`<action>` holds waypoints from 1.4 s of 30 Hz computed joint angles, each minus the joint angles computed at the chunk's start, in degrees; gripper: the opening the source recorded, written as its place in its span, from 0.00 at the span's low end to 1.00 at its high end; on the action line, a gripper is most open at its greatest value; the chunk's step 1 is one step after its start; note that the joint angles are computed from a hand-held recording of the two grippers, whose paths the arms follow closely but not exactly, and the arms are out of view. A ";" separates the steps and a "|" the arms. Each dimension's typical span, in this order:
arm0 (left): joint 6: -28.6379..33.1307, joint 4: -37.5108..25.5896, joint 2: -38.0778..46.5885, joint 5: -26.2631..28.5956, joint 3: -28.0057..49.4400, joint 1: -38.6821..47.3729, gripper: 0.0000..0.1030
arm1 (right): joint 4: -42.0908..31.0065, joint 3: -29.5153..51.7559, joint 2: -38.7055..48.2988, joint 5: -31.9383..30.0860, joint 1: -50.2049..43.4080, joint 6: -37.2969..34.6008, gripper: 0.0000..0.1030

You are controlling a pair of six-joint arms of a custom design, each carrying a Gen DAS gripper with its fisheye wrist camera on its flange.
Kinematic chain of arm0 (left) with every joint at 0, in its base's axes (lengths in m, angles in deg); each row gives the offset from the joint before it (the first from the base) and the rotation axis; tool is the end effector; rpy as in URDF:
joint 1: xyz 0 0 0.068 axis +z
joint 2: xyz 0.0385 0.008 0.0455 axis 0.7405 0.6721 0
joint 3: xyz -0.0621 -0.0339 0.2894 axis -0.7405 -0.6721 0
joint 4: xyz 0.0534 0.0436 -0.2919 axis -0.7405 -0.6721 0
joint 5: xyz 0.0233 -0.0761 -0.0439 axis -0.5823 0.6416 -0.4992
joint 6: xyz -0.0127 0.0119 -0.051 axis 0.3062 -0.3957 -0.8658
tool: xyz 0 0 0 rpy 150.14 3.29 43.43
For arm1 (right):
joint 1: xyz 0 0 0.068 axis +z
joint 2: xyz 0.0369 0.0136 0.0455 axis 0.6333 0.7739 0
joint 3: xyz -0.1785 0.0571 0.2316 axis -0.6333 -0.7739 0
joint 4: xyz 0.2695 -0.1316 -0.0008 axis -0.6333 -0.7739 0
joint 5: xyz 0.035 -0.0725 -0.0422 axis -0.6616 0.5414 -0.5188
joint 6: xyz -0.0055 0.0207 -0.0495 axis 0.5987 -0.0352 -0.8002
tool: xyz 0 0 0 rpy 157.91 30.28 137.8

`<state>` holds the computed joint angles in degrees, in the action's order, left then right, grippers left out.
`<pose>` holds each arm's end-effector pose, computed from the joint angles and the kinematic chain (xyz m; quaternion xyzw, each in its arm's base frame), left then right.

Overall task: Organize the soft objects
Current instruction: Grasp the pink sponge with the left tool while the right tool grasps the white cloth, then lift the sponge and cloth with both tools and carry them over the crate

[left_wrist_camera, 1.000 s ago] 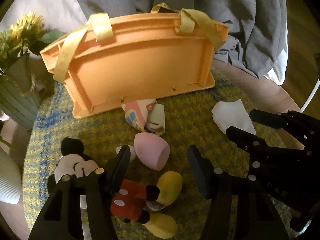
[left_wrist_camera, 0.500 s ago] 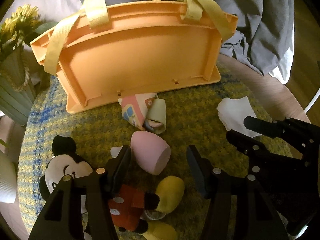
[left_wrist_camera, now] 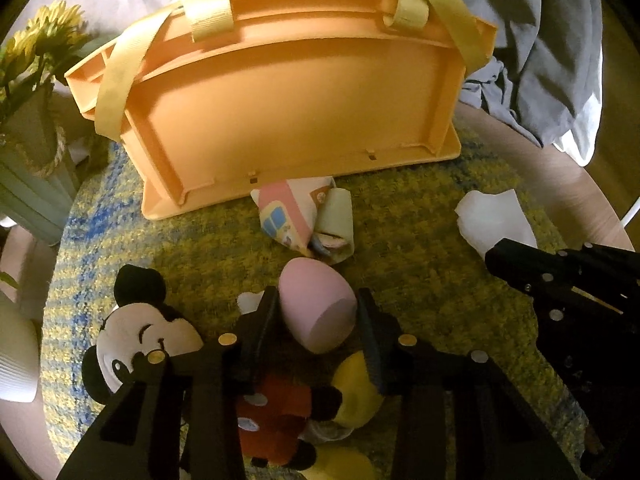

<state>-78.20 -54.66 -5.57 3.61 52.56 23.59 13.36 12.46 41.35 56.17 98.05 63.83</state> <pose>0.2588 -0.1201 0.1576 0.2881 0.9122 -0.0862 0.2783 0.1864 0.2672 0.1617 0.1055 0.9383 -0.0234 0.3286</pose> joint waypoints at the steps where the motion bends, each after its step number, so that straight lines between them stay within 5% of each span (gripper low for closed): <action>1: -0.08 0.05 -0.21 0.04 -0.16 -0.03 0.36 | 0.17 -0.01 -0.35 0.20 0.22 0.05 0.04; 42: 0.32 -8.85 -27.33 8.22 0.45 9.19 0.36 | -16.09 14.29 -4.47 17.82 9.53 5.08 0.04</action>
<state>-77.87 -63.50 -32.90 11.83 53.01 32.78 -2.73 26.75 36.88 73.99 107.58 68.91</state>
